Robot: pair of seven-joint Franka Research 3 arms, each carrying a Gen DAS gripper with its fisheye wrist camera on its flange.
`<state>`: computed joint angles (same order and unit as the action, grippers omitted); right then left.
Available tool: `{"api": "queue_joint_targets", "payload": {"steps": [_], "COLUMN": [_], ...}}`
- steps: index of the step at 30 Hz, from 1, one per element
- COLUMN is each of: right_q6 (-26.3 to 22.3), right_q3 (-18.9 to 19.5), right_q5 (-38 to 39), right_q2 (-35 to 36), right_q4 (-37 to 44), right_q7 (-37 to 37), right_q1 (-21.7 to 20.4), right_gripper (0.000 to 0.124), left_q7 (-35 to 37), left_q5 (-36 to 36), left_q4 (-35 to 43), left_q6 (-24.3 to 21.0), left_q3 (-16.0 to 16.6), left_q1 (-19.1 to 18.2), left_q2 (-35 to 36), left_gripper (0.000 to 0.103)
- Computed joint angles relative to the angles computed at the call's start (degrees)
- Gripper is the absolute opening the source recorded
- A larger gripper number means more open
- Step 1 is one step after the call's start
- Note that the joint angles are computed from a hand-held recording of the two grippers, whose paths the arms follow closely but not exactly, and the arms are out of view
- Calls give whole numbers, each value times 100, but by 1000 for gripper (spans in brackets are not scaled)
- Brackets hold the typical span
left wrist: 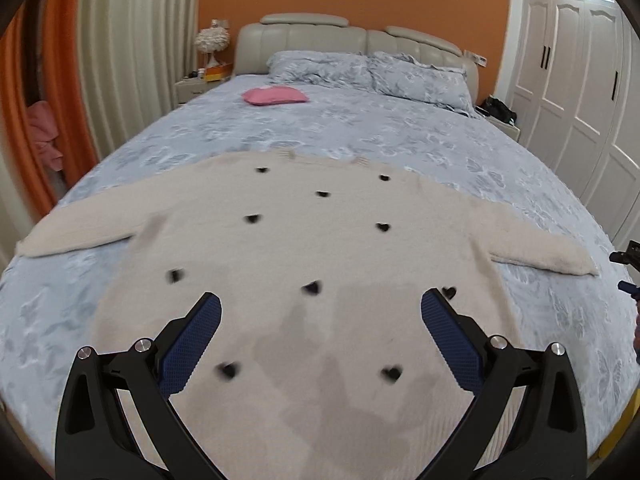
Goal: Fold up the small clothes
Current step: 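Grasp the cuff of the sweater sleeve with the right gripper, then fold the held sleeve across the sweater body and open the right gripper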
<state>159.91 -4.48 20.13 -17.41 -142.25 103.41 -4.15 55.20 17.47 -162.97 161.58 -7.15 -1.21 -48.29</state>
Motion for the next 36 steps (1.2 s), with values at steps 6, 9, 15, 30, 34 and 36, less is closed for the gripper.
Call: {"api": "queue_joint_targets", "payload": {"steps": [6,9,15,30,34,36], "right_q6": [257,286,391,44,-469,-855], "right_q3": [-368,-270,-50,1062,1344,1348], "right_q5": [987,985,1609,3879,2420,1662], "right_q2": [1280,1694,2062,2416,3661,4314], "right_q4": [751,1042,1476,4295,5774,6521], "right_q7": [-479,-453,-1173,-4153,-3202,-2724], "right_q1": [101,32,40,1863,2496,2798], "right_gripper": [79,72,15,13,13,13], "left_q7": [-26,37,373,1060,1056,1065], "left_q5": [121,161,9,-1061,-1301,-1410], "left_q4": [399,456,567,586,597,625], "left_q6": [856,1182,1224,1175,1179,1140], "left_q3": [-136,-126,161,1251,1342,1409], "left_q1": [66,85,-102,-466,-175,-101], "left_q2": [1398,1745,2026,1643,1590,1615], "left_gripper": [98,98,98,98,98,98]}}
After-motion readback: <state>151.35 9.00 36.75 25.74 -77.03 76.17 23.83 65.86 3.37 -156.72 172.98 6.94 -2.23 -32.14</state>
